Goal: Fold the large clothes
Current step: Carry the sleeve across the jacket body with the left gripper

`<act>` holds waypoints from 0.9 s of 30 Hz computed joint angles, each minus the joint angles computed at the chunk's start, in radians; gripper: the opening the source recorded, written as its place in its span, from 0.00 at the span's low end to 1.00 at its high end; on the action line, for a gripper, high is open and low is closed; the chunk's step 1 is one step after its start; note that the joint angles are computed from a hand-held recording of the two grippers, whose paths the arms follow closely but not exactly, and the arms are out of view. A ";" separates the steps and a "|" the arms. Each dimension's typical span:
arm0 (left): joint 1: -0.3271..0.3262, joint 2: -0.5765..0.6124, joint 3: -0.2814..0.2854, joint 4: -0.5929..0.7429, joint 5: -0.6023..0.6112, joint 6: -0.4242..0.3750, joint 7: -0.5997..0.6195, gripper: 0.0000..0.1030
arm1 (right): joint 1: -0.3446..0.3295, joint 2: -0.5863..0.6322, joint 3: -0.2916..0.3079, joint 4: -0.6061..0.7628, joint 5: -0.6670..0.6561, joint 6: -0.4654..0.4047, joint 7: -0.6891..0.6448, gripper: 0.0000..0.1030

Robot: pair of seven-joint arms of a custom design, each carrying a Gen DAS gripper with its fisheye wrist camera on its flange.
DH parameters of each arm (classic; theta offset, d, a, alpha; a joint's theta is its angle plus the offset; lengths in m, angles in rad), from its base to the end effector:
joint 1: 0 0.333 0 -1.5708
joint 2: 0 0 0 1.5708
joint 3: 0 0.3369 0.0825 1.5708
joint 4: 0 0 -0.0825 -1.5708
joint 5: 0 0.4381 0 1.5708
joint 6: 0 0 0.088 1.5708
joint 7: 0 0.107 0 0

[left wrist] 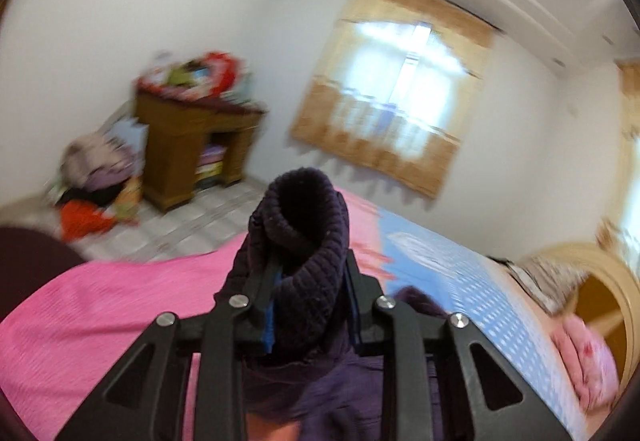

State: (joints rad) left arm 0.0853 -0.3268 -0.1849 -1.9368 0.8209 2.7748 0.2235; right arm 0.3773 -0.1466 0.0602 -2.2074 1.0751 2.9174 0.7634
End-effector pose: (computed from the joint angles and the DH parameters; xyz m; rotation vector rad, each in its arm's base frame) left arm 0.5384 -0.1063 0.7630 -1.8122 0.9278 -1.2037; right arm 0.5489 0.1978 0.5130 -1.7420 1.2999 -0.3013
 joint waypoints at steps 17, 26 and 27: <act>-0.373 0.530 -0.086 0.448 -0.216 -0.062 0.627 0.75 | -0.084 -0.045 -0.039 -0.106 -0.108 0.056 0.210 0.79; -0.377 0.405 -0.005 0.317 0.044 -0.131 0.487 1.00 | -0.079 0.018 -0.051 0.034 -0.110 -0.006 0.166 0.79; -0.368 0.402 0.004 0.313 0.079 -0.182 0.461 1.00 | -0.083 0.033 -0.048 0.060 -0.115 -0.010 0.163 0.79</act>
